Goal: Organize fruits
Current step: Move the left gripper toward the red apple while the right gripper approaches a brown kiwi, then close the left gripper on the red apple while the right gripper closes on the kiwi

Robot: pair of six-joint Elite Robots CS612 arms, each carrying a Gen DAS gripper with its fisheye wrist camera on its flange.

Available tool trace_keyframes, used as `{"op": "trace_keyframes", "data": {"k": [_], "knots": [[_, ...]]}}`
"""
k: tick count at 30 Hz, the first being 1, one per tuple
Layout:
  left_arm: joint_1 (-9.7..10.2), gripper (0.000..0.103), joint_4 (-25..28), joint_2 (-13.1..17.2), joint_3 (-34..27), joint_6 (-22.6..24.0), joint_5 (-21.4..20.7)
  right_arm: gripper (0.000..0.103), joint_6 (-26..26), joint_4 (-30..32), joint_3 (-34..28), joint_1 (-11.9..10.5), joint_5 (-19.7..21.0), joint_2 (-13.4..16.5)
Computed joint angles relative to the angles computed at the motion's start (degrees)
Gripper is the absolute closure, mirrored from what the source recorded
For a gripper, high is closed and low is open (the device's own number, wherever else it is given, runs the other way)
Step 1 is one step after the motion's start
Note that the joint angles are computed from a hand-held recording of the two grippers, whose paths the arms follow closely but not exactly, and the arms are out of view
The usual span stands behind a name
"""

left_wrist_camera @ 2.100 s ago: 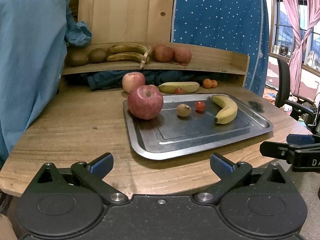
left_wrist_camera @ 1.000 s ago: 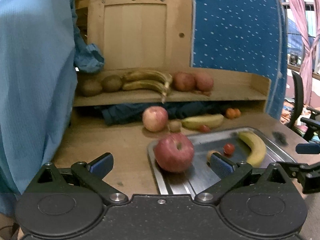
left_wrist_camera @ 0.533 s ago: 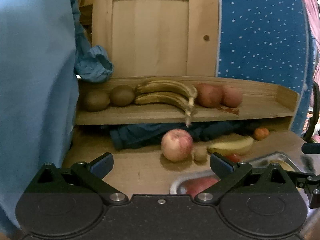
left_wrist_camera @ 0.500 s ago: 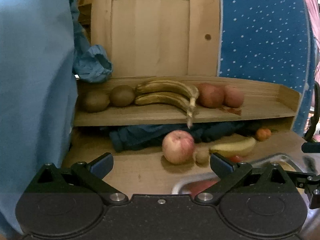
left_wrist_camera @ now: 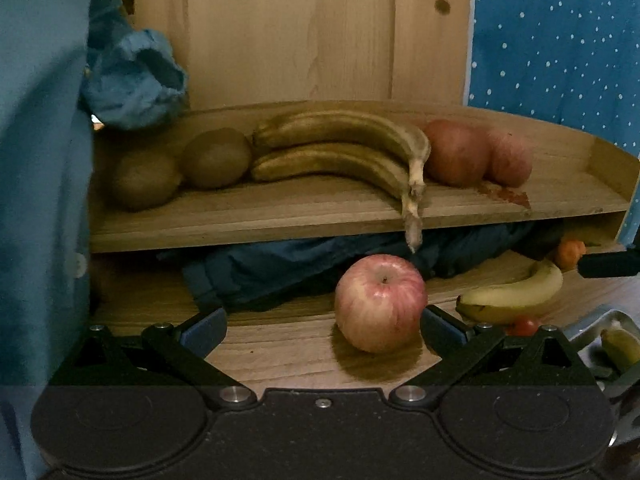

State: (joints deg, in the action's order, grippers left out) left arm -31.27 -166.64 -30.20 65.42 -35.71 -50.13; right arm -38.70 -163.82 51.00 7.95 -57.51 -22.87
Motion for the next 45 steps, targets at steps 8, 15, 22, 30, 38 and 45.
{"op": "trace_keyframes", "data": {"k": [8, 15, 22, 30, 38, 45], "knots": [[0.99, 0.001, 0.03, 1.23, -1.98, 1.72, -3.69, 0.002, -6.42, 3.42, -4.66, 1.02, -0.57, 2.51], [1.61, 0.001, 1.07, 2.21, -3.87, 1.92, -6.02, 0.022, -8.85, 8.69, -8.63, 1.29, 1.30, 4.24], [2.10, 0.003, 0.89, 2.75, -4.75, 2.74, -8.50, 0.040, -12.76, 12.56, -10.60, 1.74, 2.06, 5.01], [2.84, 0.017, 1.52, 3.34, -5.79, 2.89, -12.80, 0.044, -16.57, 15.23, -12.12, 2.22, 1.05, 5.51], [3.07, 0.037, -0.07, 3.58, -6.00, 4.05, -15.51, 0.071, -19.17, 20.46, -14.42, 2.69, 0.36, 6.13], [3.09, 0.038, 0.25, 3.16, -5.54, 1.93, -15.20, 0.071, -17.95, 20.95, -14.16, 2.40, 1.05, 5.92]]}}
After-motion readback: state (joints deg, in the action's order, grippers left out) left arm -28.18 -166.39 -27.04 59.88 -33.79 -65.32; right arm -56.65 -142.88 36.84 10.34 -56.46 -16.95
